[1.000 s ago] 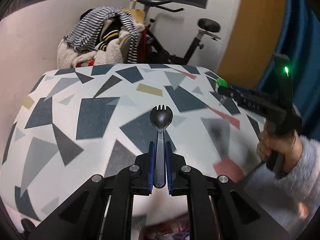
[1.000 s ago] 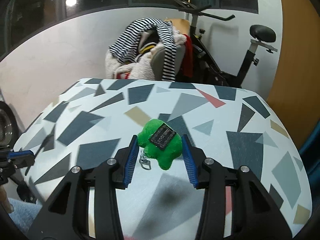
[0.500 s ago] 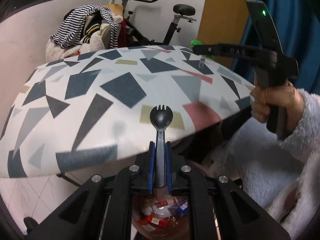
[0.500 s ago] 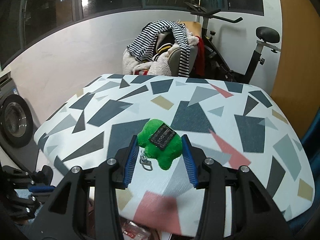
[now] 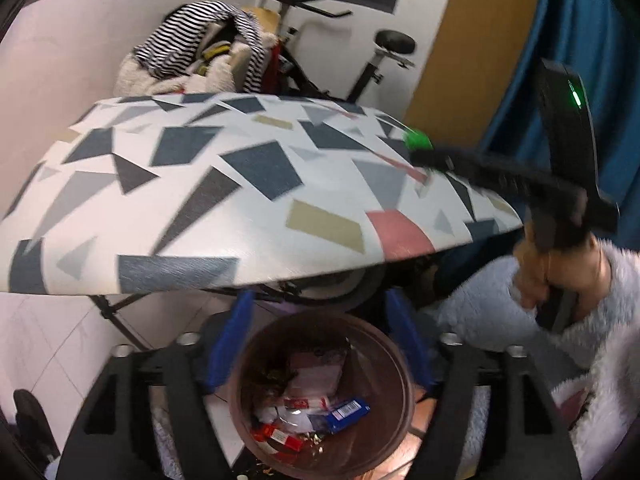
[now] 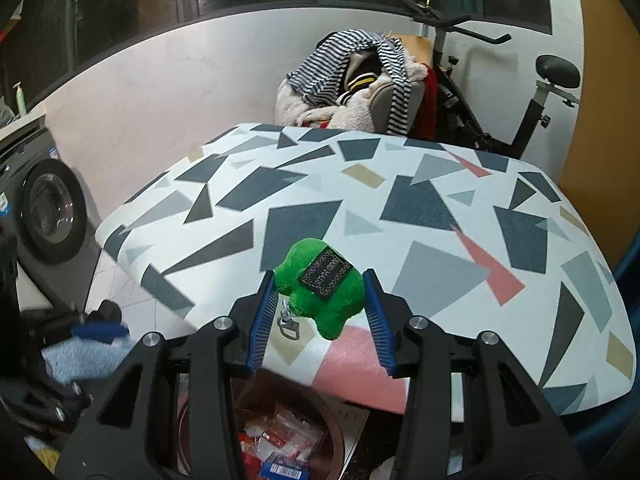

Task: Collect trash
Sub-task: 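Open both grippers to drop the spork and keychain into the bin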

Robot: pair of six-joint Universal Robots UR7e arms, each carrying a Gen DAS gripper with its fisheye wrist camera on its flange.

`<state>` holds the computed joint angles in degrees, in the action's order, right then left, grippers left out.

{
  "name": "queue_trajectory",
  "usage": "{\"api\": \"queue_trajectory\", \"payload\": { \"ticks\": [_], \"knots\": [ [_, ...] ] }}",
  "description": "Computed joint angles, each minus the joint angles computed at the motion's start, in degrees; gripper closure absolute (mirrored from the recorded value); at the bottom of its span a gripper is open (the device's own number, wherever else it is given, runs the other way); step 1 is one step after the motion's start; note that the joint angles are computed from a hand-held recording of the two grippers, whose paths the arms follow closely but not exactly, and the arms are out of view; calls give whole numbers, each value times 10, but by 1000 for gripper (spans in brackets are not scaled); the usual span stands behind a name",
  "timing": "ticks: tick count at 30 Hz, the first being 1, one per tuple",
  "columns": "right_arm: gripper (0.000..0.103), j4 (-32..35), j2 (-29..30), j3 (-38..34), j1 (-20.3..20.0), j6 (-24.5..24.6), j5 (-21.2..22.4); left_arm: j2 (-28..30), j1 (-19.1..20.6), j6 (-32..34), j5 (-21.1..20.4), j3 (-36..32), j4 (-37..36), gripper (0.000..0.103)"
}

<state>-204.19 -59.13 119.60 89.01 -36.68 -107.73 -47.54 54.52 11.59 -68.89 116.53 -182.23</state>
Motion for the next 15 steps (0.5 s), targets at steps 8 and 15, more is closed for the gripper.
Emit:
{"api": "queue_trajectory", "payload": {
  "ticks": [8,15],
  "knots": [
    [58,48,-3,17,2,1,-10,-10,-18,1,85,1,-35,10],
    [57,100,-2,33,-3,10,-12,-12,-18,-5,121,-1,-47,8]
  ]
}}
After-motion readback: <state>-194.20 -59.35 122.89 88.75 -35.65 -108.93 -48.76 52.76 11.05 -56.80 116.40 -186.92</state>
